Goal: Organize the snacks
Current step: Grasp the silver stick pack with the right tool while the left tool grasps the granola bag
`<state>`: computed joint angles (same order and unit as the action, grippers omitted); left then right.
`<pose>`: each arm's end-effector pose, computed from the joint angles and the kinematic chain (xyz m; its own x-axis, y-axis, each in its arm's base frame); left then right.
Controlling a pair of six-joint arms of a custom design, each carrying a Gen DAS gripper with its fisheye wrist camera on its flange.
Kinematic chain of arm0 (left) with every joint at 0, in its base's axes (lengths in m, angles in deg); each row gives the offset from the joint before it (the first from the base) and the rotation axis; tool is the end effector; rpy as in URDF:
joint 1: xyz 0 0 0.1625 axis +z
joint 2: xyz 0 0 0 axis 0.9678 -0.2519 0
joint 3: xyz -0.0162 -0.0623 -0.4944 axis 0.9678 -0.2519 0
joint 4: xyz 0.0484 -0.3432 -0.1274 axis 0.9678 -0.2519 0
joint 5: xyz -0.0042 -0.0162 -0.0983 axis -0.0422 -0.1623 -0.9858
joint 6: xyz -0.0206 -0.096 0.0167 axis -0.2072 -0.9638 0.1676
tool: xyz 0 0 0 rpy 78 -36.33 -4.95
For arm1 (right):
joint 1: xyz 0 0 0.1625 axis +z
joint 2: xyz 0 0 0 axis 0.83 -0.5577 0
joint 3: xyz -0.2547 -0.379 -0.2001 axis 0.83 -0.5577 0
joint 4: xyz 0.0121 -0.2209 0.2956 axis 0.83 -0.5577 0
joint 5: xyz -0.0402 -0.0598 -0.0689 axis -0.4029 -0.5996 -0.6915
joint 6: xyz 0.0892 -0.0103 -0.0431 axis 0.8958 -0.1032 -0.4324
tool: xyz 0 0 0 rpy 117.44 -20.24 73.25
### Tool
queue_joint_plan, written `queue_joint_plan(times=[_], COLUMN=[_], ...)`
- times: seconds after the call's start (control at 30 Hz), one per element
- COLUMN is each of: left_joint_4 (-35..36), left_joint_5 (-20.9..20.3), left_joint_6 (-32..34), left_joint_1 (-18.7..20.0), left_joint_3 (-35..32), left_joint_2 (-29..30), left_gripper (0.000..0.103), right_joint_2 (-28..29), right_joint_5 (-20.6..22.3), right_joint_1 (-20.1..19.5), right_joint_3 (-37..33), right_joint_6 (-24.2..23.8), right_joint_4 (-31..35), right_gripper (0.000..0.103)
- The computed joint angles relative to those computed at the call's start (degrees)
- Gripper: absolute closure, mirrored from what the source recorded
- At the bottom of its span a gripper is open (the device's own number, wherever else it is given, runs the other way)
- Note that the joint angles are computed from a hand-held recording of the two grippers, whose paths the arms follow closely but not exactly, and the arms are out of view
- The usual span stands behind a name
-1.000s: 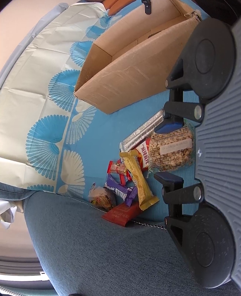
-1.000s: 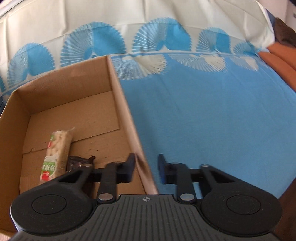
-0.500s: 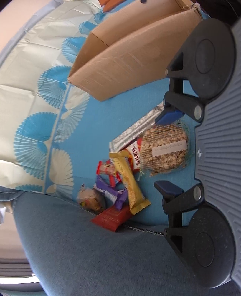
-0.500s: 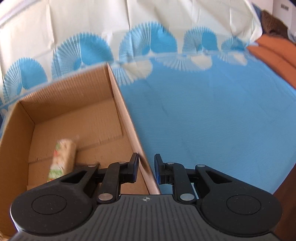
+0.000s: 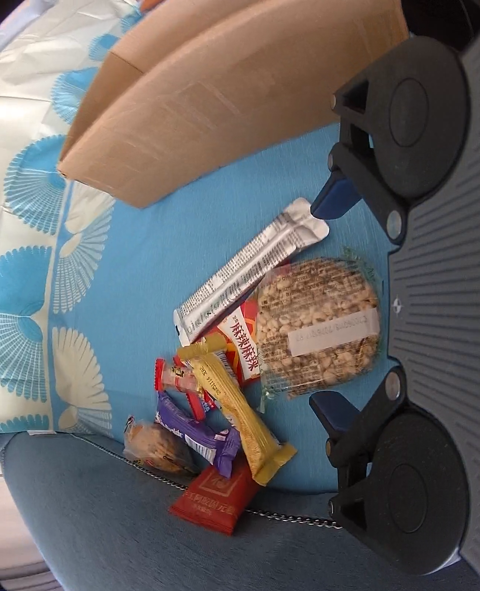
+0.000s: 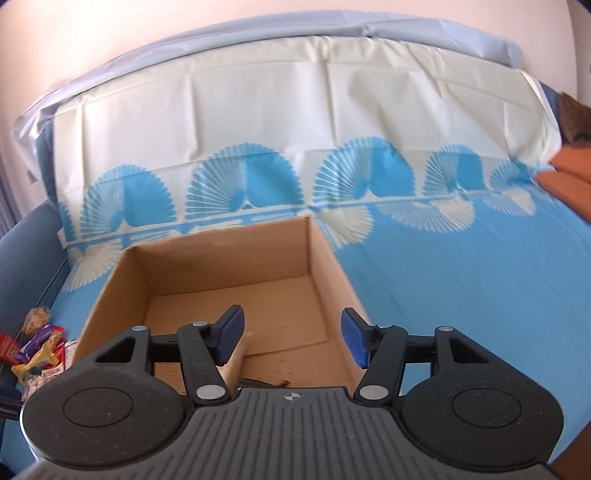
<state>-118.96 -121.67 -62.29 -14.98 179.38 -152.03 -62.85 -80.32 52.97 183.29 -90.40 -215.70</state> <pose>-0.0637 -0.5495 0.3339 -0.7185 -0.2365 -0.6541 0.1996 0.8307 -0.5197 0.3063 -0.6170 0.1984 -0.7512 -0.2347 0.6169 -0.6282 0.5413 -0.5589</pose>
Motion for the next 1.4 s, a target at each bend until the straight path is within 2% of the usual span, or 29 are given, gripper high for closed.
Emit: queue_joint_plan(times=[0.03, 0.1, 0.13, 0.27, 0.37, 0.43, 0.5, 0.57, 0.6, 0.63, 0.7, 0.77, 0.93, 1.03, 1.1, 1.17, 1.27, 1.3, 1.33, 1.4], left_joint_4=[2.8, 8.0, 9.1, 4.2, 8.3, 15.1, 22.4, 21.9, 22.2, 22.3, 21.4, 21.4, 21.5, 19.6, 19.2, 19.0, 19.2, 19.5, 19.8, 19.6], left_joint_5=[0.4, 0.8, 0.8, 0.1, -1.0, -1.8, -4.3, -10.0, -12.4, -13.1, -12.9, -12.4, -11.4, -11.3, -11.0, -10.8, -10.3, -10.2, -10.1, -9.9], left_joint_6=[-1.5, -4.4, -5.2, -3.3, -6.9, -11.9, -17.8, -18.0, -17.8, -18.3, -18.8, -20.3, -21.6, -21.3, -21.4, -21.6, -22.3, -22.5, -22.6, -22.5], left_joint_1=[0.2, 0.5, 0.6, 0.1, -0.3, -0.4, 0.6, 2.5, 3.4, 3.9, 3.9, 4.0, 4.1, 4.4, 4.3, 4.3, 4.0, 3.9, 3.8, 3.9], left_joint_3=[-0.9, -2.3, -2.6, -0.5, -0.2, -0.9, -2.6, -2.9, -3.4, -3.6, -3.5, -3.6, -3.8, -3.2, -3.0, -2.9, -2.8, -2.9, -3.0, -3.1], left_joint_2=[0.4, 0.6, 0.5, -1.5, -4.6, -7.0, -9.0, -10.7, -10.9, -11.0, -10.8, -10.2, -9.8, -10.1, -10.0, -9.8, -9.7, -9.6, -9.5, -9.3], left_gripper=[0.003, 0.011, 0.019, 0.020, 0.020, 0.020, 0.020, 0.019, 0.019, 0.019, 0.019, 0.019, 0.019, 0.019, 0.019, 0.019, 0.019, 0.019, 0.019, 0.019], right_joint_2=[0.3, 1.0, 1.3, 2.6, 3.8, 4.6, 5.3, 6.1, 6.5, 6.6, 7.1, 7.8, 10.9, 13.2, 15.2, 17.1, 19.8, 20.7, 21.6, 22.3], right_joint_5=[0.1, 0.2, 0.3, 1.8, 4.4, 6.6, 9.6, 11.9, 13.6, 15.3, 17.5, 18.1, 17.8, 15.1, 12.6, 9.9, 6.6, 5.3, 4.5, 4.7], right_joint_1=[0.3, 1.2, 1.5, 2.9, 3.7, 4.3, 4.9, 5.6, 5.9, 6.1, 6.4, 7.0, 8.7, 9.6, 10.1, 10.5, 10.6, 10.6, 10.4, 9.8], right_joint_3=[-0.1, -0.3, -0.4, -0.5, 0.4, 1.3, 2.0, 2.3, 2.4, 2.5, 2.4, 1.8, 0.0, -1.9, -3.2, -5.0, -8.3, -9.7, -11.2, -13.5], right_joint_6=[-0.4, -1.3, -1.7, -3.0, -4.7, -7.2, -10.3, -13.0, -13.7, -13.7, -12.7, -10.5, -3.4, 0.1, 0.5, 0.2, 0.3, 0.6, 1.3, 3.1], right_joint_4=[-0.1, -0.4, -0.5, -2.1, -5.8, -8.6, -9.4, -9.5, -8.8, -7.6, -4.4, -0.4, 5.7, 8.8, 9.1, 9.3, 11.0, 11.6, 12.9, 16.9], right_gripper=[0.041, 0.039, 0.038, 0.037, 0.037, 0.037, 0.038, 0.039, 0.043, 0.052, 0.064, 0.067, 0.068, 0.068, 0.068, 0.064, 0.052, 0.042, 0.036, 0.036])
